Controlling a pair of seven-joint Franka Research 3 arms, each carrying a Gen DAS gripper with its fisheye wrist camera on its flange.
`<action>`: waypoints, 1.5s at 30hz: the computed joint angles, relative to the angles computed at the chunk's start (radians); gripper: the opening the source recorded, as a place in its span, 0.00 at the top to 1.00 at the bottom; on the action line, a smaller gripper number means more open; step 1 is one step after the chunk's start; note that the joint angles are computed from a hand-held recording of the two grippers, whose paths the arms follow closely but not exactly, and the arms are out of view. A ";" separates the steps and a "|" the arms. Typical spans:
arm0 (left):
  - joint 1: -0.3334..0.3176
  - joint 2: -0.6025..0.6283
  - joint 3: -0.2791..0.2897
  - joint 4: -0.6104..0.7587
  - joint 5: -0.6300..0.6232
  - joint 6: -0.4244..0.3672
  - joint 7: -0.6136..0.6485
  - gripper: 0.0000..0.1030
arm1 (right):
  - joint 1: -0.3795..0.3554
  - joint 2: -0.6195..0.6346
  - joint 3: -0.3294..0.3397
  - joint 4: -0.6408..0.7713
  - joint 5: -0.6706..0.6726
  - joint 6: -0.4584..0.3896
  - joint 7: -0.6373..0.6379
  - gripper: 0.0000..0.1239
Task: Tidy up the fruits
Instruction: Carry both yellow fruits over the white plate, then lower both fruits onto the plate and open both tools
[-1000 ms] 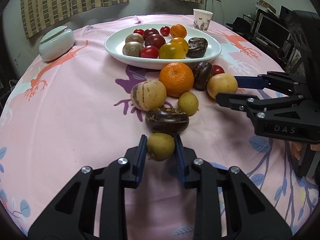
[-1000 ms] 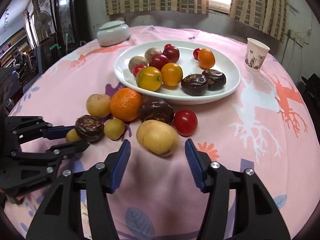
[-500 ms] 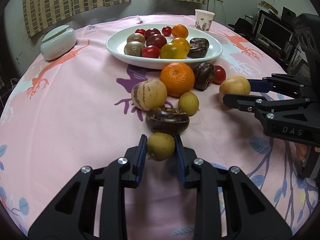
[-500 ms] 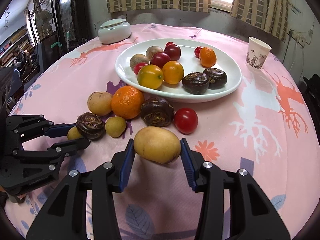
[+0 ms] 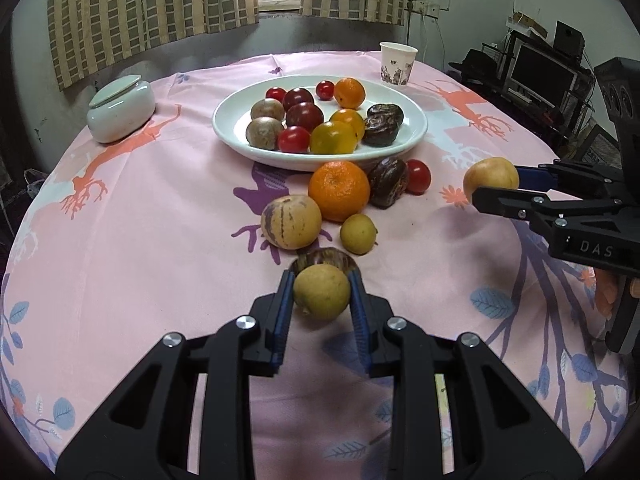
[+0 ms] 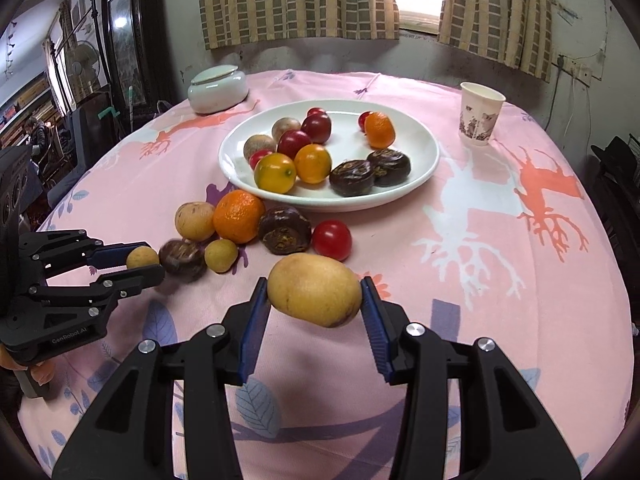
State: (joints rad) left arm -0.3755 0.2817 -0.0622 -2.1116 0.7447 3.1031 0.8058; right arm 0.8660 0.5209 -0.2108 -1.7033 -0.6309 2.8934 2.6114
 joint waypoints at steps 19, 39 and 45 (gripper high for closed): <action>0.005 -0.022 -0.013 0.041 0.041 -0.050 -0.015 0.73 | 0.023 -0.032 -0.037 -0.025 -0.044 0.034 0.028 0.63; 0.024 0.188 -0.053 0.408 -0.126 -0.180 0.142 0.73 | -0.065 0.081 0.001 0.203 0.004 -0.009 -0.079 0.63; 0.017 0.291 -0.046 0.535 -0.187 -0.238 0.181 0.73 | -0.104 0.194 0.022 0.351 0.143 -0.048 -0.187 0.63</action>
State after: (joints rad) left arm -0.3588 0.5724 -0.1081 -1.5764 0.5574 2.8647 0.9867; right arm 0.7616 0.7150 -0.1888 -1.3519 -0.4880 2.8449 2.4243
